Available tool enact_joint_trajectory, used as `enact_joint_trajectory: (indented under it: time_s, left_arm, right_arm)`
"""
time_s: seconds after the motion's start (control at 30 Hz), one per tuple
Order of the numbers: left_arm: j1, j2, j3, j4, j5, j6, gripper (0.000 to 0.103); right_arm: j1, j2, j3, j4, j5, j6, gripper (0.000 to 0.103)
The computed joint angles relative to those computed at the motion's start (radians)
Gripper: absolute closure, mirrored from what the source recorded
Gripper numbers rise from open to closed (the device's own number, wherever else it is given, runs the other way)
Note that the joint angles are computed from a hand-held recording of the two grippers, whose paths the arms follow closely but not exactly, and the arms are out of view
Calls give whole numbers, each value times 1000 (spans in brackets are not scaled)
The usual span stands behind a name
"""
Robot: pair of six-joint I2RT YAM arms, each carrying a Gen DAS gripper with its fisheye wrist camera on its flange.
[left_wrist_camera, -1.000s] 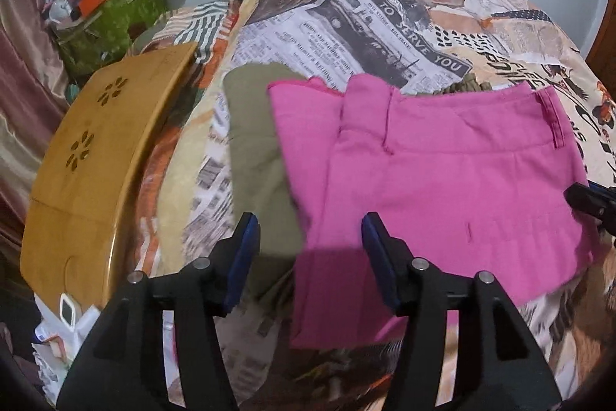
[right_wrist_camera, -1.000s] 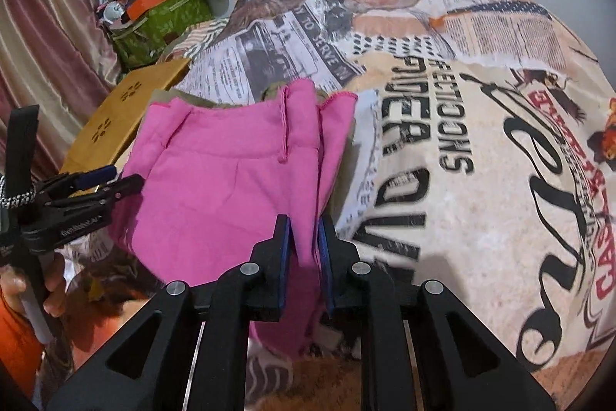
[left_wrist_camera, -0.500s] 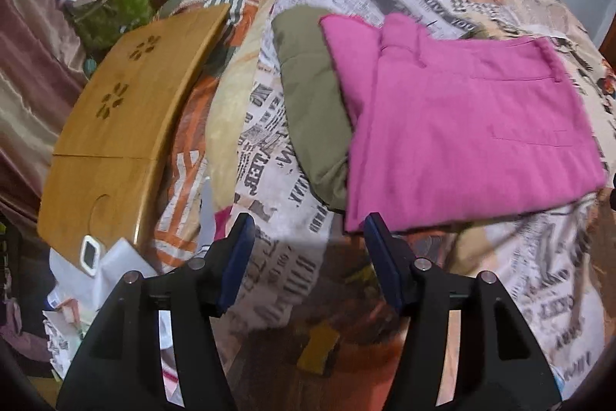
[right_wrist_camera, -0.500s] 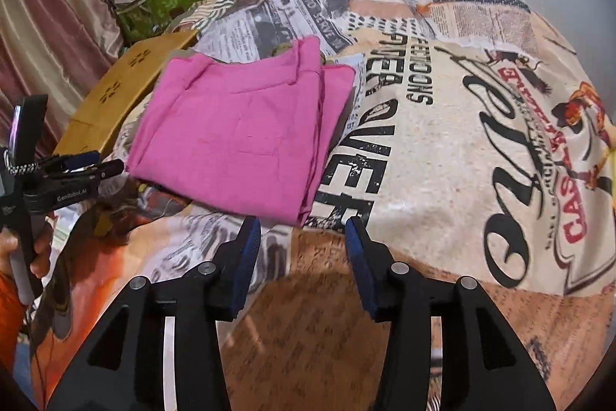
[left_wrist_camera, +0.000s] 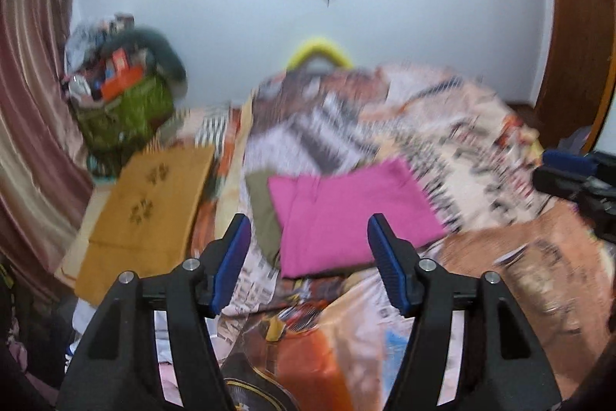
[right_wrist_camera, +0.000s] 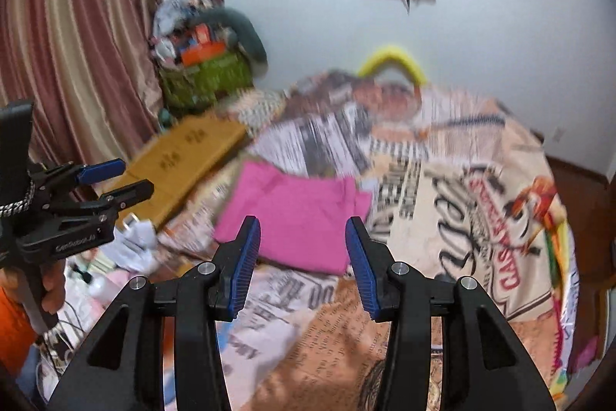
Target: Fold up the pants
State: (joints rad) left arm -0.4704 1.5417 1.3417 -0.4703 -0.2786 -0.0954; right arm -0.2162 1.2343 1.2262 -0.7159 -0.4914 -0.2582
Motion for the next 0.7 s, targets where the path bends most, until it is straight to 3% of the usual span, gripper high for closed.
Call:
enact_joint_trajectory:
  time_s: [0.3,0.7]
  left_arm:
    - [-184,-336,-72,-18,-151,-31,38]
    - [-578,-617,-133,-83,-559,-110,34]
  right_arm:
    - [-101,-351,-28,-23,-150,51,61]
    - [-510,-640,-25,-82,-627,80,61]
